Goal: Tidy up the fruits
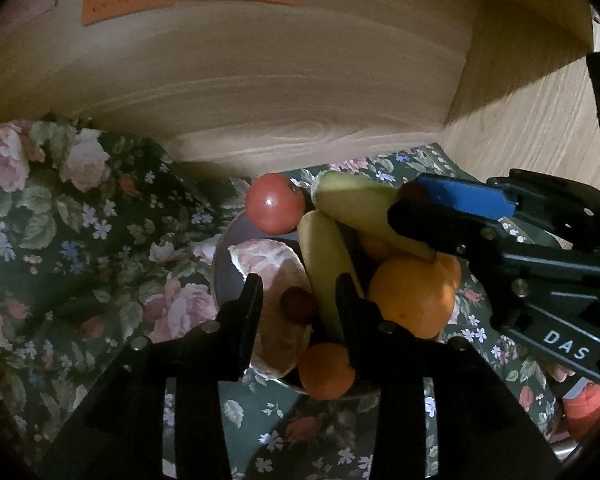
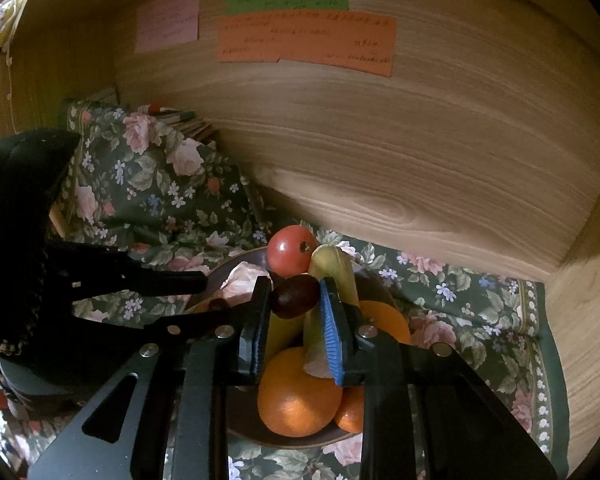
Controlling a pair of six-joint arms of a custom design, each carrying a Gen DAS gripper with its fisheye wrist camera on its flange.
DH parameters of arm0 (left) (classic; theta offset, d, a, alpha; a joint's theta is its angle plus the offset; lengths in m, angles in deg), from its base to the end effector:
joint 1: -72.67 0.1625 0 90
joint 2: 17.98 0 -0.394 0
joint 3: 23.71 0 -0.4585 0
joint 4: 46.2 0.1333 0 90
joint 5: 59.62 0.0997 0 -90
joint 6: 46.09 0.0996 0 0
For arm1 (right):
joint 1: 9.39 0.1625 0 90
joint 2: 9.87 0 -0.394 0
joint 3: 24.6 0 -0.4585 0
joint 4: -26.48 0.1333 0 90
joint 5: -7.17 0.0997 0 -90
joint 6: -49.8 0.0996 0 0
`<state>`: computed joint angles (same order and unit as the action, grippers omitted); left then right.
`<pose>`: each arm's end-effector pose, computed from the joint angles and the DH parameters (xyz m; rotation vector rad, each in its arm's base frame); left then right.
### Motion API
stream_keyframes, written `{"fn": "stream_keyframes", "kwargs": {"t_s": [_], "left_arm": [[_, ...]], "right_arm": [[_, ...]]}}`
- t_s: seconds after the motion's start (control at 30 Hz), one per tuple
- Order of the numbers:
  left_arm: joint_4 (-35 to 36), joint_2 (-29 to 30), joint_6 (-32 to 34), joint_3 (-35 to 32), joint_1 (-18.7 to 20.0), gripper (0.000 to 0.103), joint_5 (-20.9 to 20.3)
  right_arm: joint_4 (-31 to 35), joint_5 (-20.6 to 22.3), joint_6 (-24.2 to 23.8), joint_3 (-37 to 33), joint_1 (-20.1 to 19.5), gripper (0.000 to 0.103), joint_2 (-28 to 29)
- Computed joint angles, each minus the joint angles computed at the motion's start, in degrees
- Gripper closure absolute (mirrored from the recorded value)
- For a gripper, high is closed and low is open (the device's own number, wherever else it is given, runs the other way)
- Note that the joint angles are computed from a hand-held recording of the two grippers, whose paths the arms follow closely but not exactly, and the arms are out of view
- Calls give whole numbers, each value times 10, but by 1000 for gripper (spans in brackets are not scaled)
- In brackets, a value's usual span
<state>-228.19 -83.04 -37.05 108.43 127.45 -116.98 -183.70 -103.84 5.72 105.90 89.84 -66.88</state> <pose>-0.1185 -0.4922 0.0634 0.8209 2.4635 -0.7293 0.1735 -0.4590 0.0621 0.9144 -2.2543 0.8639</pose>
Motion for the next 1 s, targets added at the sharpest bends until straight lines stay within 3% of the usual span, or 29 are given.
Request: {"fn": "stream_keyframes", "kwargs": {"t_s": [0.17, 0.5, 0.83, 0.93, 1.0], "left_arm": [[-21, -19, 2, 19, -13, 66, 16], [-92, -78, -10, 80, -69, 66, 52], [-203, -165, -32, 185, -219, 66, 152], [-215, -194, -48, 217, -271, 58, 192], [-218, -207, -58, 233, -305, 55, 222]], "right_arm": [[-16, 2, -2, 3, -1, 64, 2], [-57, 27, 15, 43, 8, 64, -34], [-166, 53, 32, 133, 50, 64, -111], [-201, 57, 36, 161, 65, 64, -133], [-219, 60, 40, 178, 72, 58, -145]]}}
